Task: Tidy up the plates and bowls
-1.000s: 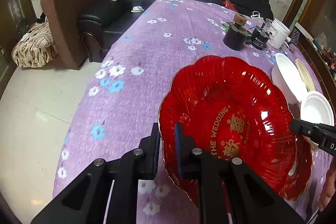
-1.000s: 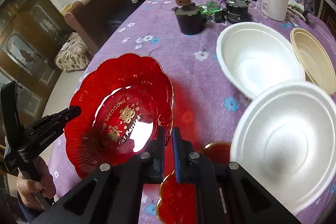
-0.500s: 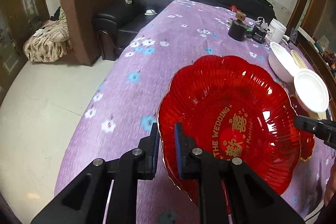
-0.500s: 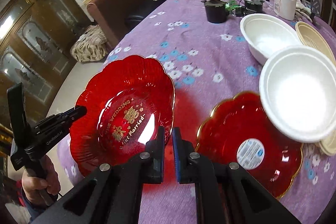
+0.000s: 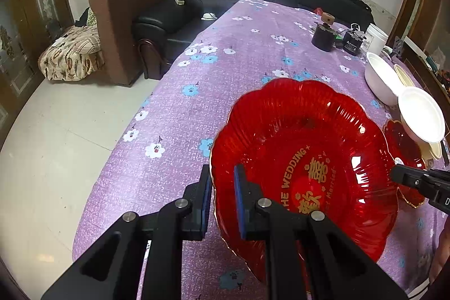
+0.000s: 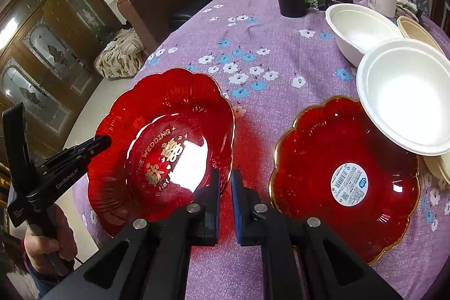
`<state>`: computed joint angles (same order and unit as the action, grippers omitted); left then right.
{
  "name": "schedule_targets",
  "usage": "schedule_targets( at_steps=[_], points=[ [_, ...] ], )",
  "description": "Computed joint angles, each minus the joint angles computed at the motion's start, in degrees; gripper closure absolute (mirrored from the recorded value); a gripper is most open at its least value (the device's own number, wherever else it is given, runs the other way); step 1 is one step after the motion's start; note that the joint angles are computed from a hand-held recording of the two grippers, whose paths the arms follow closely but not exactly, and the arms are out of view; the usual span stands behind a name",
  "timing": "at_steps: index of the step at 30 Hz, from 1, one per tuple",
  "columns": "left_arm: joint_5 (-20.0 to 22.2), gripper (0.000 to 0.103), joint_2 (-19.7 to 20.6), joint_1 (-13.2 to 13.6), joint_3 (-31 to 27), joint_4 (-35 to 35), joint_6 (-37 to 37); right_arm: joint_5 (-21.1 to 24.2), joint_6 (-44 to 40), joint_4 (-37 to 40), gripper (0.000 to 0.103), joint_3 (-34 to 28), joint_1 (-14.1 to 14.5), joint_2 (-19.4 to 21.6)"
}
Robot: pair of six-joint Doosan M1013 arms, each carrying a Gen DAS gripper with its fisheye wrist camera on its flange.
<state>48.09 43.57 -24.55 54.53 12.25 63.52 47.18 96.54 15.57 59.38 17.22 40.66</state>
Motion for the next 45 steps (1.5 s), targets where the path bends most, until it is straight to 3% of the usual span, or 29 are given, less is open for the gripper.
schedule_targets(
  at_steps=[9,12,14,15,26,36,41,45],
  points=[
    [-0.9,0.089,-0.2,0.2,0.9,-0.7,-0.7,-0.1,0.4,-0.9,0.092,-0.1,0.3,0.2],
    [-1.9,0.081,-0.9,0.2,1.7,-0.2,-1.1,-0.4,1.0,-1.8,0.092,0.0,0.4,0.0],
    [-2.9,0.067,-1.5,0.0,2.6,1.8,-2.6,-1.6,1.3,-2.7,0.092,0.7,0.5,-0.6],
    [-3.1,0.065,-1.7,-0.1,2.9,2.6,-3.2,-2.1,1.3,-2.7,0.092,1.1,0.5,-0.8],
    [-6.9,0.064,-4.4,-1.1,5.7,4.0,-4.6,-9.6,-0.4,1.5,0.092,9.0,-1.1,-6.1],
    [-7.4,0.059,-3.4,-3.9,3.2,-0.4,2.8,-19.8,-0.9,4.0,0.092,20.6,-3.8,-13.4],
    [-5.0,0.059,-0.9,-5.5,-1.3,-5.6,10.0,-22.6,4.5,2.3,0.092,23.8,-6.0,-15.2],
    [-0.3,0.059,3.0,-6.6,-8.5,-11.0,16.3,-22.7,7.1,2.3,0.092,24.7,-7.4,-15.1]
  ],
)
